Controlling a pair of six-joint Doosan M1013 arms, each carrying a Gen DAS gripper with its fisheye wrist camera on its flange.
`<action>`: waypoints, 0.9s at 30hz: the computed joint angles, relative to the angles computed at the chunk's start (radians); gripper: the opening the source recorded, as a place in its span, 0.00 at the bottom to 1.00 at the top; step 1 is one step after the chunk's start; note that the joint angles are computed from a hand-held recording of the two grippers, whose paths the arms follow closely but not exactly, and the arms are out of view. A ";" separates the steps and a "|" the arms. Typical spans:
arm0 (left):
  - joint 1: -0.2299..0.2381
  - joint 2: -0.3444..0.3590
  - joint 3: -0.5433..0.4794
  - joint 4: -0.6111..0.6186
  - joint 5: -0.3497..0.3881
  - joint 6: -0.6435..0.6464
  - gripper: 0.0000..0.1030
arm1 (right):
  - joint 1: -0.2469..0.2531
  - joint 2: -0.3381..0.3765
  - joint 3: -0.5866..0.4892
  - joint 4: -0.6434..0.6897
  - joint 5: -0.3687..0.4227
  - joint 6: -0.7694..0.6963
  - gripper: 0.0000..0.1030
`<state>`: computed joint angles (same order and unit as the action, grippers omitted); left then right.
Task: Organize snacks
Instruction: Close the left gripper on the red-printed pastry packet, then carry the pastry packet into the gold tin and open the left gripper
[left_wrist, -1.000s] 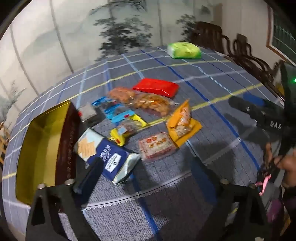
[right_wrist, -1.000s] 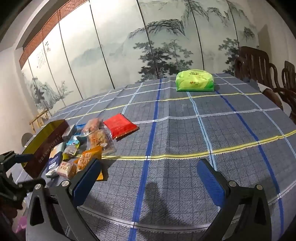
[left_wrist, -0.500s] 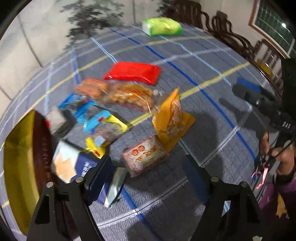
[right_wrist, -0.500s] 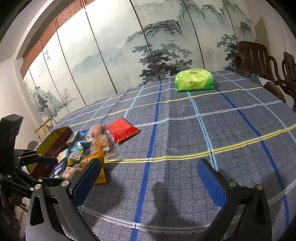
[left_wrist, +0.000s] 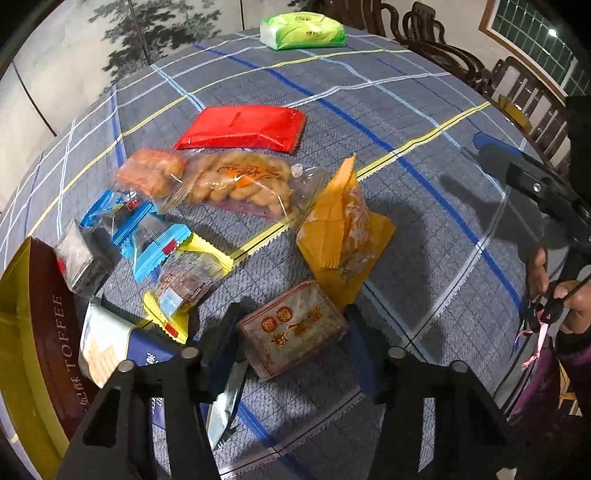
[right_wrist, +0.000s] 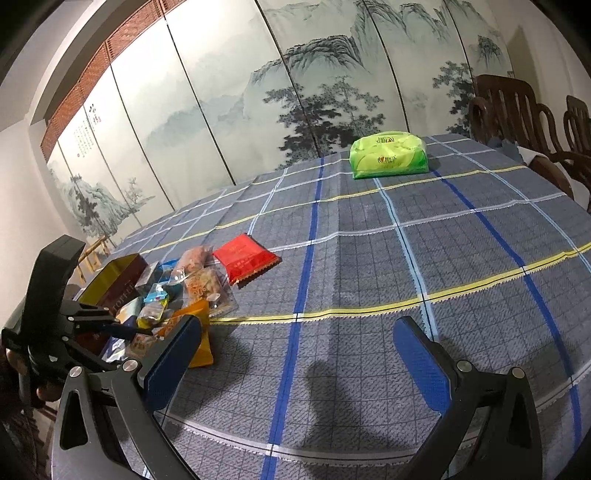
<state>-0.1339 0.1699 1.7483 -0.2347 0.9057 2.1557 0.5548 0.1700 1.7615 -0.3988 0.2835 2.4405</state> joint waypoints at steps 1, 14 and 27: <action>0.000 -0.002 0.003 -0.004 -0.004 0.004 0.45 | -0.002 0.001 -0.001 0.012 0.002 -0.010 1.00; -0.017 -0.123 0.086 -0.012 -0.112 -0.166 0.44 | -0.006 0.018 -0.026 0.072 0.051 -0.046 1.00; -0.027 -0.177 0.105 0.146 -0.197 -0.341 0.44 | -0.001 0.029 -0.042 0.041 0.106 0.001 1.00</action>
